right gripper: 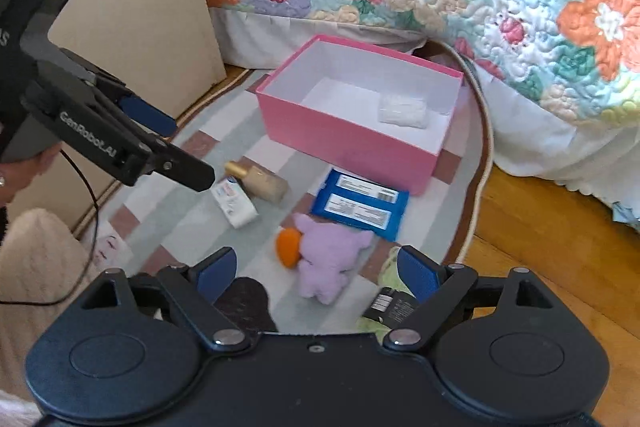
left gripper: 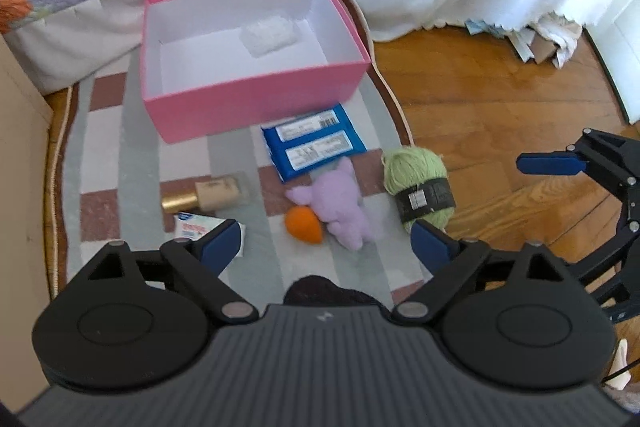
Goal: Organize objects
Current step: 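Move the left gripper back toward the green yarn ball, then close the left gripper around the green yarn ball's black label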
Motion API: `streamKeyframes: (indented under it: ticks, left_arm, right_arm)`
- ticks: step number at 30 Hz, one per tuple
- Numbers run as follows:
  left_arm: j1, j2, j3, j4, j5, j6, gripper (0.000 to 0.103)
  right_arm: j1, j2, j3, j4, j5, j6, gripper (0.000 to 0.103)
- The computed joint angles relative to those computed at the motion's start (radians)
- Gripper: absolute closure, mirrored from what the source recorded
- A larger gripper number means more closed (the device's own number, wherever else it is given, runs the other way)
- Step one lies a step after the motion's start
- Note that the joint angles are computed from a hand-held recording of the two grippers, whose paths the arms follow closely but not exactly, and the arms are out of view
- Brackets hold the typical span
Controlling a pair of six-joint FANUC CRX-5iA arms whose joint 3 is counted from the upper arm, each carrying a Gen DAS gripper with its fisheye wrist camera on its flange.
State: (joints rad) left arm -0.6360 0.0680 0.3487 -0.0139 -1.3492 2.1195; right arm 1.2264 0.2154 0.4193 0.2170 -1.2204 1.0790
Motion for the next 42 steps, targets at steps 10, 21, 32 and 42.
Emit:
streamKeyframes:
  ticks: [10, 21, 32, 42]
  left_arm:
    - [-0.045, 0.071, -0.034, -0.018, 0.131, -0.036, 0.011]
    - [-0.022, 0.170, -0.138, 0.181, 0.369, -0.076, 0.011]
    - [-0.021, 0.259, -0.226, 0.340, 0.573, -0.089, 0.012]
    - [-0.028, 0.227, -0.438, 0.660, 0.780, -0.298, 0.050]
  right_arm:
    - [0.041, -0.086, -0.285, 0.166, 0.181, -0.131, 0.013]
    - [-0.008, -0.090, -0.467, 0.223, 0.306, -0.248, 0.013]
    - [-0.076, -0.044, -0.496, 0.135, 0.365, -0.284, 0.013]
    - [-0.114, -0.064, -0.537, 0.047, 0.457, -0.347, 0.034]
